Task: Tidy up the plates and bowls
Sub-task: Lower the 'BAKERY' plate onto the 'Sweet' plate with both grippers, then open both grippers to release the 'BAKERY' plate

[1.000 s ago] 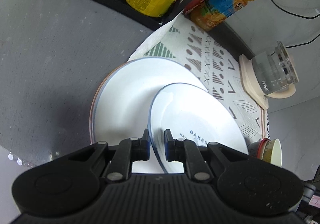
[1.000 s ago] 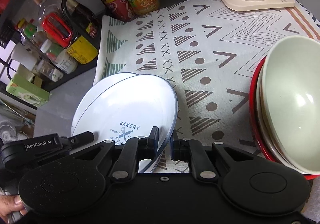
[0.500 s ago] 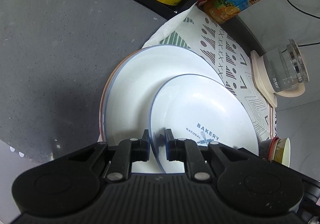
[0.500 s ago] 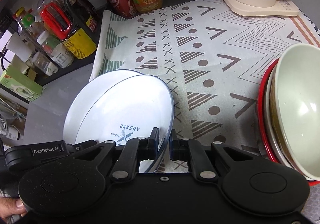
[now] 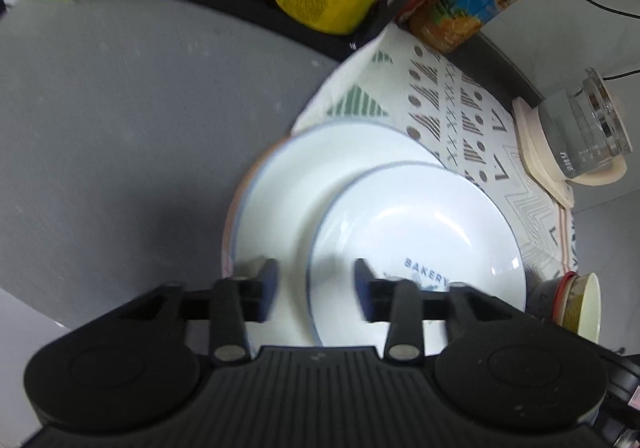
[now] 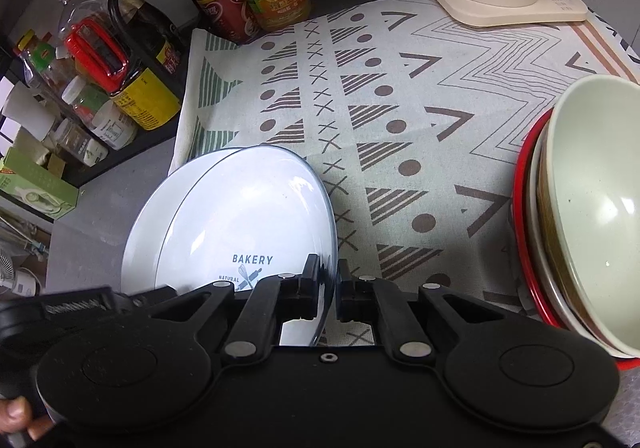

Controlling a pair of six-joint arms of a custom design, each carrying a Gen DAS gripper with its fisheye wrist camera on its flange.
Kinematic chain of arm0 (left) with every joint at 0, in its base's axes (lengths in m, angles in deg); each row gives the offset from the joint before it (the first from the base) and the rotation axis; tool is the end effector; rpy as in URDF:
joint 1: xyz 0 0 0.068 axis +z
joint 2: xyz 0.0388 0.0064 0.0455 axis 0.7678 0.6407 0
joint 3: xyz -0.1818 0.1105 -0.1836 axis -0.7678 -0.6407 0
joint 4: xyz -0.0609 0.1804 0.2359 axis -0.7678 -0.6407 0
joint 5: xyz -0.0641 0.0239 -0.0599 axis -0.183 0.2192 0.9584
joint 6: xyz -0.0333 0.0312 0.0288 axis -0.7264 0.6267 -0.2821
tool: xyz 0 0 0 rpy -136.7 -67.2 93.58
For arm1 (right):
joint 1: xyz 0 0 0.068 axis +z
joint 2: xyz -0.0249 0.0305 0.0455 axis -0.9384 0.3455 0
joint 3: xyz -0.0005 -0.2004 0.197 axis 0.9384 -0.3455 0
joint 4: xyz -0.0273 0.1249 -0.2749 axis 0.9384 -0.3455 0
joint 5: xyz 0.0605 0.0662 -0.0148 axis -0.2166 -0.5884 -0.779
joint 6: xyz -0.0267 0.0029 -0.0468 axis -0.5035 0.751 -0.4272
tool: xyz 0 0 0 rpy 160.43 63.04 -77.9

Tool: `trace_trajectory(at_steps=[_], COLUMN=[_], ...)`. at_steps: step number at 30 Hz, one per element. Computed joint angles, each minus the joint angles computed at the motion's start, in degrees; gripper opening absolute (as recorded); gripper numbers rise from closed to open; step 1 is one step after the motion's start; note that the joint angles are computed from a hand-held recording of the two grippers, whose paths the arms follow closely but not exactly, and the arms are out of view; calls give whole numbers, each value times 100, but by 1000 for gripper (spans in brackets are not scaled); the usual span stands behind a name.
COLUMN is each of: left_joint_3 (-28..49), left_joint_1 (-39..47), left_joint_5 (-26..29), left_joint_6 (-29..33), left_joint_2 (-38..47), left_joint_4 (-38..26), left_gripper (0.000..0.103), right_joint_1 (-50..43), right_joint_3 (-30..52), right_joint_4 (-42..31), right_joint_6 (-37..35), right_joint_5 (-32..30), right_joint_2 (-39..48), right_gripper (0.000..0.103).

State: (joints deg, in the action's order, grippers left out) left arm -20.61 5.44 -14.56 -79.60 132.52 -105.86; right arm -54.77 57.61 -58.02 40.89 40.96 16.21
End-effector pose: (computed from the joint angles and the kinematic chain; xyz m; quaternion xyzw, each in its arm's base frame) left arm 0.2414 -0.2342 0.1587 -0.1920 0.9509 -0.1695 0.1740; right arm 0.2105 0.0604 0.1302 0.0261 0.9533 0.1378 0.2675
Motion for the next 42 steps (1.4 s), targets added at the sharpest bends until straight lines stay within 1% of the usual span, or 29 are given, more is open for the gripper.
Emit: trace_trajectory(at_steps=[1, 3, 6, 9, 13, 20, 23, 26, 28, 31, 33, 37, 41, 42], left_joint_3=[-7, -59, -72, -133, -322, -437, -438, -694, -793, -808, -806, -697, -618, -580], left_joint_1=[1, 4, 6, -25, 87, 115, 147, 259, 285, 294, 273, 274, 349, 354], left_joint_5=[-76, -216, -414, -589, -282, -306, -394, -276, -246, -236, -288, -334, -239, -213], left_joint_6=[13, 41, 100, 81, 43, -17, -95, -157, -127, -139, -188, -181, 21, 77], left_joint_2=[-67, -210, -300, -308, -235, -33, 20, -122, -200, -239, -242, -216, -247, -250], left_joint_4=[-47, -70, -183, -242, 13, 263, 158, 492, 649, 711, 702, 486, 402, 373], left_gripper=[52, 53, 61, 62, 62, 62, 60, 54, 43, 33, 32, 32, 37, 40], right_joint_1=[19, 65, 207, 303, 435, 597, 633, 633, 691, 669, 642, 730, 687, 672], right_joint_3=[-1, -9, -33, -31, -46, 35, 99, 126, 137, 182, 217, 297, 278, 276], right_joint_4=[14, 35, 81, 129, 247, 461, 477, 576, 602, 630, 624, 529, 388, 335], right_joint_6=[20, 69, 103, 159, 231, 225, 212, 220, 239, 227, 270, 307, 355, 332], right_joint_5=[31, 99, 287, 390, 507, 665, 729, 699, 764, 697, 630, 708, 664, 644], right_joint_2=[8, 11, 17, 101, 260, 623, 775, 952, 986, 1067, 1115, 1169, 933, 833], right_gripper=[8, 8, 9, 10, 12, 15, 16, 19, 20, 23, 25, 28, 31, 32])
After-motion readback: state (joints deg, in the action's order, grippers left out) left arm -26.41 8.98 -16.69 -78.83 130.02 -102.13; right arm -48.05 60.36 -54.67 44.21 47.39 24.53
